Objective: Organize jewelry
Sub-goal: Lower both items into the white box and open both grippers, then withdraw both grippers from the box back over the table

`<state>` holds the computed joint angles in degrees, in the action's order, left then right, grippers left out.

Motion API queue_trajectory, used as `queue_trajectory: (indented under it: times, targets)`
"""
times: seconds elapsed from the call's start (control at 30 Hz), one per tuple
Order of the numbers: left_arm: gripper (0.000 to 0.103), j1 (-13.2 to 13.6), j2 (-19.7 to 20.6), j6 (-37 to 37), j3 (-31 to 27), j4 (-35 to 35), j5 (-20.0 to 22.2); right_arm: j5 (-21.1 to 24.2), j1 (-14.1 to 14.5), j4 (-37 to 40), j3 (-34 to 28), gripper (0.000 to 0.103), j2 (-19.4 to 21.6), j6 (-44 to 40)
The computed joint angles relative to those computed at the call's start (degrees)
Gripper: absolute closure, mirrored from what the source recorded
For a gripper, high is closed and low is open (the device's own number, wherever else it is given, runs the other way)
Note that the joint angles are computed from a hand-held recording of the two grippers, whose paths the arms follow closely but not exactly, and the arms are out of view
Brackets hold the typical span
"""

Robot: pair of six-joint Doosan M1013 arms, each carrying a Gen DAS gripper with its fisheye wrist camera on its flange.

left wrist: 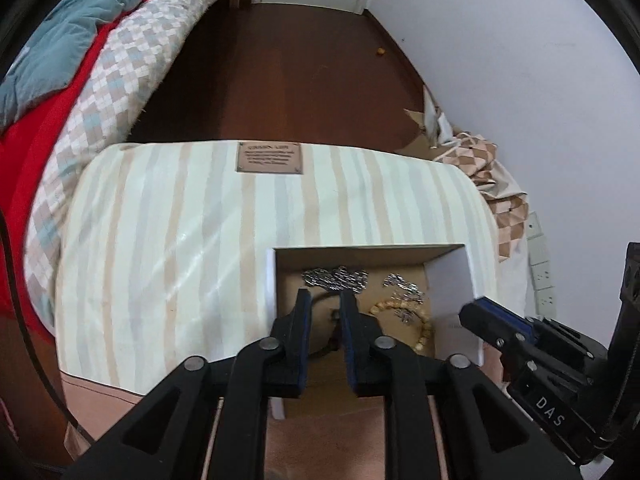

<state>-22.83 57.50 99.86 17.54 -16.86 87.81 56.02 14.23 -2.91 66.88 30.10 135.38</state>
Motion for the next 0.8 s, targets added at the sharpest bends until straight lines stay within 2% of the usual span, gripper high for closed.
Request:
queue_trajectory:
  times: [0.07,0.1,0.13,0.17,0.2,0.3,0.37,0.43,0.67,0.8]
  targets:
    - [0.058,0.0,-1.5,0.4,2.6,1.3,-2.8,1.0,0.1,-0.8,0.1,0.071,-0.1,0.5]
    - [0.039,0.0,-2.5,0.6,4.2,1.8,-4.7,1.3,0.3,-1.5,0.2,0.057,-0.2,0.8]
    - [0.027,0.0,-3.6,0.9,6.3,2.5,-7.0,1.6,0.6,-3.0,0.3,0.046,-0.5,1.2]
    - [0.024,-0.1,-5.3,1.1,9.3,3.8,-10.0,1.8,0.9,-4.2,0.4,0.041,-0.7,1.6]
    - [0.021,-0.1,-5.8,1.0,10.0,4.5,-11.0,2.3,1.1,-5.0,0.5,0.035,-0.9,1.8]
    - [0.019,-0.2,-8.3,1.1,14.6,7.2,-15.3,6.0,2.1,-8.6,-0.6,0.027,-0.7,3.3]
    - [0.003,-0.4,-9.9,1.2,17.8,9.1,-17.7,10.1,2.9,-11.6,-1.8,0.015,0.0,3.8]
    - [0.000,-0.5,-11.4,1.5,20.8,10.6,-20.0,12.4,3.4,-13.0,-2.3,0.007,0.4,4.1]
    - [0.000,-0.6,-15.8,2.1,28.7,12.5,-25.6,15.7,4.8,-15.0,-2.8,0.004,0.4,5.7]
    - [0.000,-0.5,-18.1,1.4,31.9,13.1,-28.6,16.0,5.6,-16.8,-2.5,0.003,-0.5,7.2]
